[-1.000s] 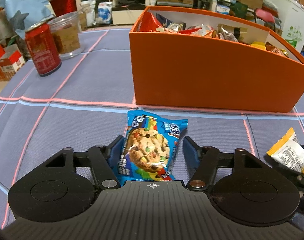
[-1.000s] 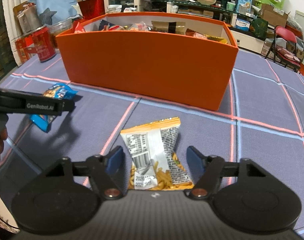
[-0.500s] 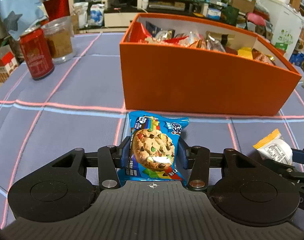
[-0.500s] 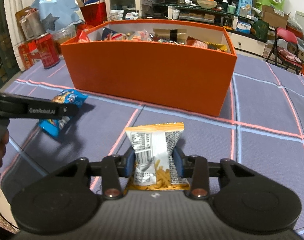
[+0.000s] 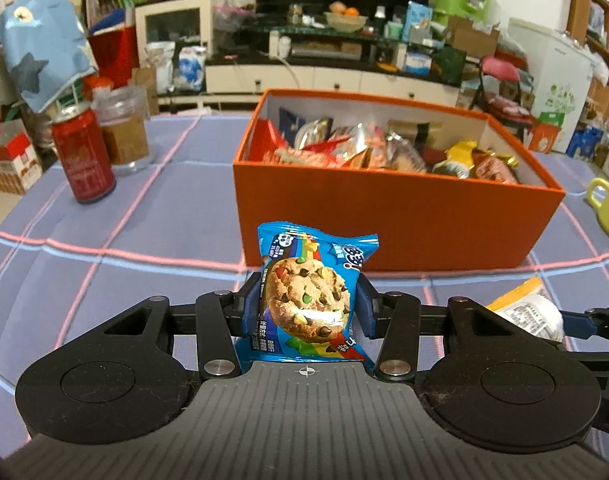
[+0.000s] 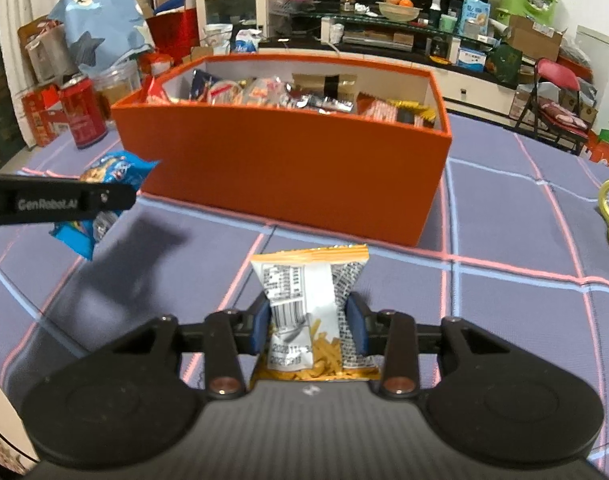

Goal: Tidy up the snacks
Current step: 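Carry blue cookie packet with left tool while right tool carries chip bag to box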

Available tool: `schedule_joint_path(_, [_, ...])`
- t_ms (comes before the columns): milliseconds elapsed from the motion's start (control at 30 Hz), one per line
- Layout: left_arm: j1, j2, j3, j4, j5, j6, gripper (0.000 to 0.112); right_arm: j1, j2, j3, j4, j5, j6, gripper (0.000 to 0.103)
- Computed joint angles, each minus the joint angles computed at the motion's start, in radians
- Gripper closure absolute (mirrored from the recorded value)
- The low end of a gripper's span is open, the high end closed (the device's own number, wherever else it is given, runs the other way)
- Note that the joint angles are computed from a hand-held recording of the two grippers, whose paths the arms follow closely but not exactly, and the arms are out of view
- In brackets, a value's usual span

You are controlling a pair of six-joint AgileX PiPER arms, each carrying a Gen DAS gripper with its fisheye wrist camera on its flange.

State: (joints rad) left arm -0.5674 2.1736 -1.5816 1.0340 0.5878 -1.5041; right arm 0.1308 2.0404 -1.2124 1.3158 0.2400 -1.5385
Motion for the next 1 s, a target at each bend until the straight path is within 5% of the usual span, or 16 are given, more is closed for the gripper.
schedule_joint_path(1000, [-0.081,-0.088,0.001,-0.017,0.119,0.032,0.093,0.005,-0.174,0.148,0.233,0.041,-0.215,0.063])
